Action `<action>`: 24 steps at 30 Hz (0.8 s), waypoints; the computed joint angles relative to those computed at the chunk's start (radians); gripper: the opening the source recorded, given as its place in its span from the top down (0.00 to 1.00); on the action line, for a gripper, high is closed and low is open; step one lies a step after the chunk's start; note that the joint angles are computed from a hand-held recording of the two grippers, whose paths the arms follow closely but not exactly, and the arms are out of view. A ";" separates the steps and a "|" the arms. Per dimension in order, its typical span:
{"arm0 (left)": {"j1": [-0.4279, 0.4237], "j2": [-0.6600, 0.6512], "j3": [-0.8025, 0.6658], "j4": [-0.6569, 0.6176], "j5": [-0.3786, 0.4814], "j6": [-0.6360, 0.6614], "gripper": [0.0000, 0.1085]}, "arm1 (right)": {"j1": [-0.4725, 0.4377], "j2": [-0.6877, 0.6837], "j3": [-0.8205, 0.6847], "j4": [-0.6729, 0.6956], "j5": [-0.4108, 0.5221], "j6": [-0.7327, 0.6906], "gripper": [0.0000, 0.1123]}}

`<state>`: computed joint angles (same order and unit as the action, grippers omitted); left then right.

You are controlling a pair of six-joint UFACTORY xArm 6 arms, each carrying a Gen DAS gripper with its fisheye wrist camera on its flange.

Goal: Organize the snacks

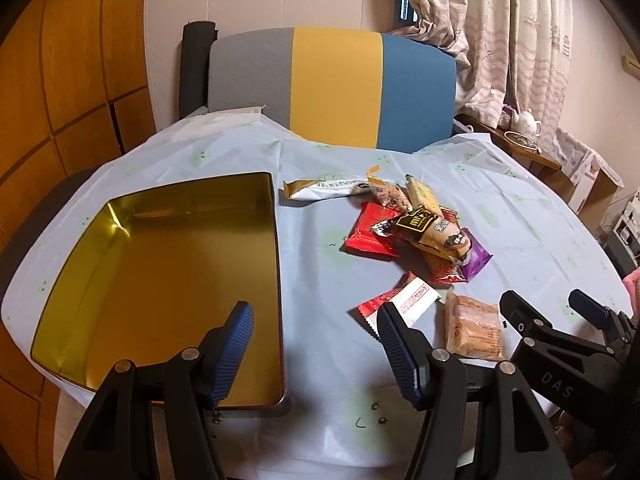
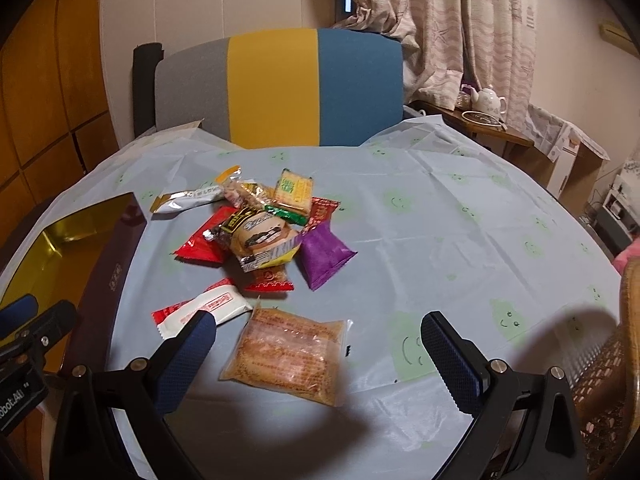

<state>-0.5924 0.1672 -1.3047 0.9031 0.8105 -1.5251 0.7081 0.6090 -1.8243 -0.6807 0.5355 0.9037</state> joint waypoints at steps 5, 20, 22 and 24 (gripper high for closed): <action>-0.002 -0.002 0.002 -0.001 -0.009 0.004 0.40 | -0.001 0.002 0.000 0.014 0.011 -0.015 0.08; 0.002 -0.012 0.015 0.006 -0.054 0.003 0.40 | -0.010 -0.020 0.024 -0.017 0.002 0.013 0.08; 0.001 -0.011 0.013 0.005 -0.056 0.006 0.40 | -0.011 -0.018 0.020 -0.018 0.006 0.013 0.08; 0.002 -0.011 0.014 0.005 -0.064 0.010 0.40 | -0.014 -0.020 0.022 -0.018 0.004 0.016 0.08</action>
<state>-0.5906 0.1563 -1.2911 0.9084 0.7466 -1.5153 0.6940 0.5891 -1.8021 -0.6984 0.5399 0.9199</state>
